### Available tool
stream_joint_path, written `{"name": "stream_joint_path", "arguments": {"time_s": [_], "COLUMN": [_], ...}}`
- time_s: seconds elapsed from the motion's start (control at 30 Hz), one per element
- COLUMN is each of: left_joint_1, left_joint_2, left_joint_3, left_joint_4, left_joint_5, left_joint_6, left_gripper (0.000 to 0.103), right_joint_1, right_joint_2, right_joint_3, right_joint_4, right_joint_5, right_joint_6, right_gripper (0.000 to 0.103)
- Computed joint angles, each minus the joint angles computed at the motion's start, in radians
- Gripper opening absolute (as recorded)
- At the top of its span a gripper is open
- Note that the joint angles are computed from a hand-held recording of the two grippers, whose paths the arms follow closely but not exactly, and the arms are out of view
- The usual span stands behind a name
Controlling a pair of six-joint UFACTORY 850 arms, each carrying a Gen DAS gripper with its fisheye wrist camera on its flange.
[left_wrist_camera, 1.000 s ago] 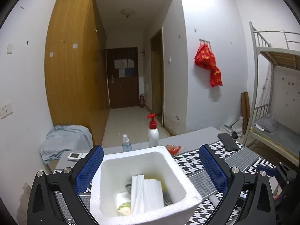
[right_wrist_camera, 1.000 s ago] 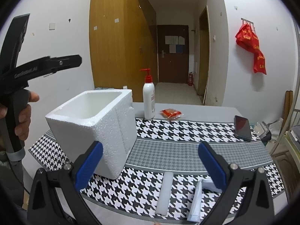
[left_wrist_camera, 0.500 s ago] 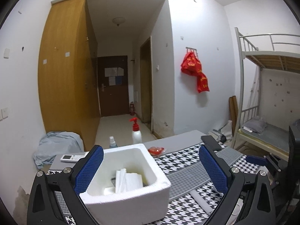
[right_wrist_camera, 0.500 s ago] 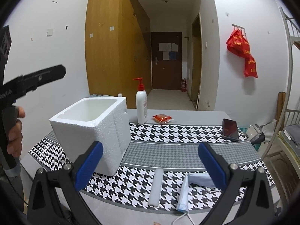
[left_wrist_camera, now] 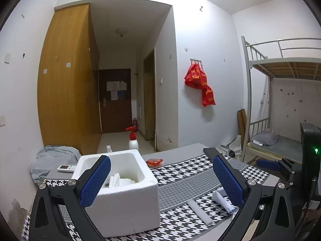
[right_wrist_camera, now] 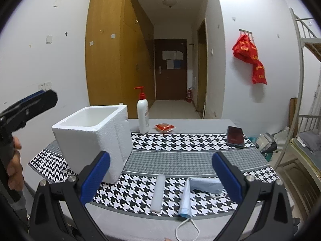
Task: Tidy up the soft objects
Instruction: 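Move both tools toward the white foam roll and light-blue face mask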
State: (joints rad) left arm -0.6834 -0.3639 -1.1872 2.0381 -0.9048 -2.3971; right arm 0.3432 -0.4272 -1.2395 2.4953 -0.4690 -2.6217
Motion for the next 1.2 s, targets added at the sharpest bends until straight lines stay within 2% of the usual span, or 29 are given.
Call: {"name": "stream_joint_path", "arguments": {"time_s": [0.23, 0.4, 0.8, 1.2], "left_joint_1": [-0.017, -0.022, -0.014, -0.009], "left_joint_2": [-0.021, -0.038, -0.086, -0.182], "left_joint_3": [0.027, 0.042, 0.026, -0.089], "left_joint_4": [0.027, 0.039, 0.060, -0.006], "left_joint_5": [-0.030, -0.023, 0.065, 0.181], "left_joint_6": [-0.057, -0.100, -0.191, -0.128], "left_gripper": [0.102, 0.102, 0.102, 0.102], "right_joint_1": [-0.008, -0.017, -0.029, -0.052], "right_joint_2": [0.011, 0.012, 0.017, -0.001], "right_joint_3": [0.036, 0.063, 0.113, 0.114], "right_joint_4": [0.078, 0.086, 0.195, 0.264], "right_joint_5": [-0.003, -0.031, -0.054, -0.015], "right_joint_6": [-0.067, -0.079, -0.189, -0.258], "right_gripper": [0.103, 0.103, 0.103, 0.103]}}
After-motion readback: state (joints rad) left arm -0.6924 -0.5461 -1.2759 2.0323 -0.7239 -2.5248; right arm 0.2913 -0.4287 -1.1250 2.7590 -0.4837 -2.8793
